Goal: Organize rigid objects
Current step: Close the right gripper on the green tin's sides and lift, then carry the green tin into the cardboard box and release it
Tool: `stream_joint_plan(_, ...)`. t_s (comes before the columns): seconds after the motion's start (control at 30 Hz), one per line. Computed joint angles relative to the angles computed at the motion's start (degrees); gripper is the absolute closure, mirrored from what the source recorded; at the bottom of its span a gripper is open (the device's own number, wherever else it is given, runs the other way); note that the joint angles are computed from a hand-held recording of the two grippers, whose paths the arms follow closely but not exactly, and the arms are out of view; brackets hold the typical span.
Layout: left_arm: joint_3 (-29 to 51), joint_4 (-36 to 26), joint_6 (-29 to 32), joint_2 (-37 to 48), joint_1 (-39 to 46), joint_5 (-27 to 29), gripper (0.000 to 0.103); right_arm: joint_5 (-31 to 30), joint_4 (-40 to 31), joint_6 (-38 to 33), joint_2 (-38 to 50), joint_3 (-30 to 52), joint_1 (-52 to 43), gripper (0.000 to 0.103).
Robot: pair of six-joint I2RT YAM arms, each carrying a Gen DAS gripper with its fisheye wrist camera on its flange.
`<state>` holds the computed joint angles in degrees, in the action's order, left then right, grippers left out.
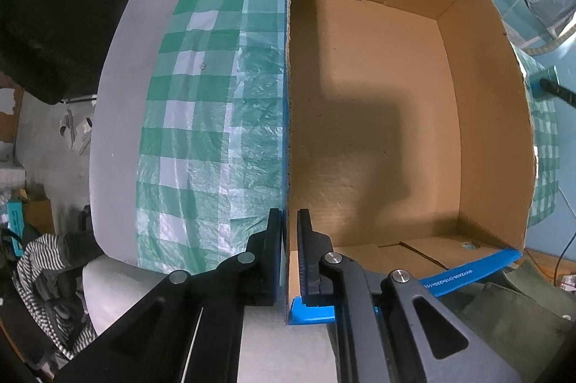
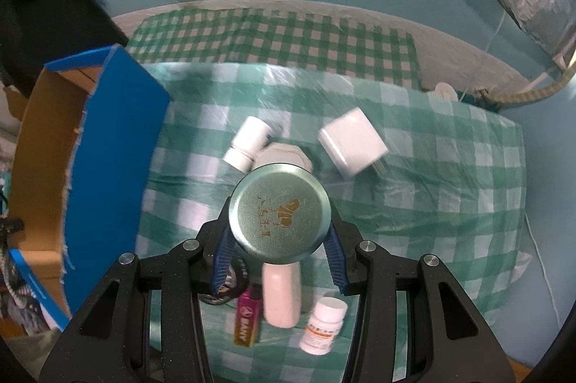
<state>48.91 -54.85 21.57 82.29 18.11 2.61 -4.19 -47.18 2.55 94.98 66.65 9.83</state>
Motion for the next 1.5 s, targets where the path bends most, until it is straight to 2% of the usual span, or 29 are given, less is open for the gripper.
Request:
stream_joint_plan(0.3,0.26,-0.36,0.67,0.53,0.14,0.3,0.095,-0.48,-3.21,1.75,3.83,9.75,5.99,0.059)
stream_joint_plan(1.0,-0.44,-0.58,1.83,-0.45,0.8,0.15,0.095,-1.57,-8.86,2.41,19.33,36.55,18.99,0.059)
stream_joint_plan(1.27,-0.34,-0.57,1.59,-0.3,0.84,-0.15,0.095,-2.59,-11.08,1.94,25.32,42.01,21.33,0.059)
stream_joint_plan(1.5,0.23,-0.65,2.07,0.35,1.48,-0.12,0.095,-2.81,-11.32,1.66,28.45,41.99,22.26,0.059)
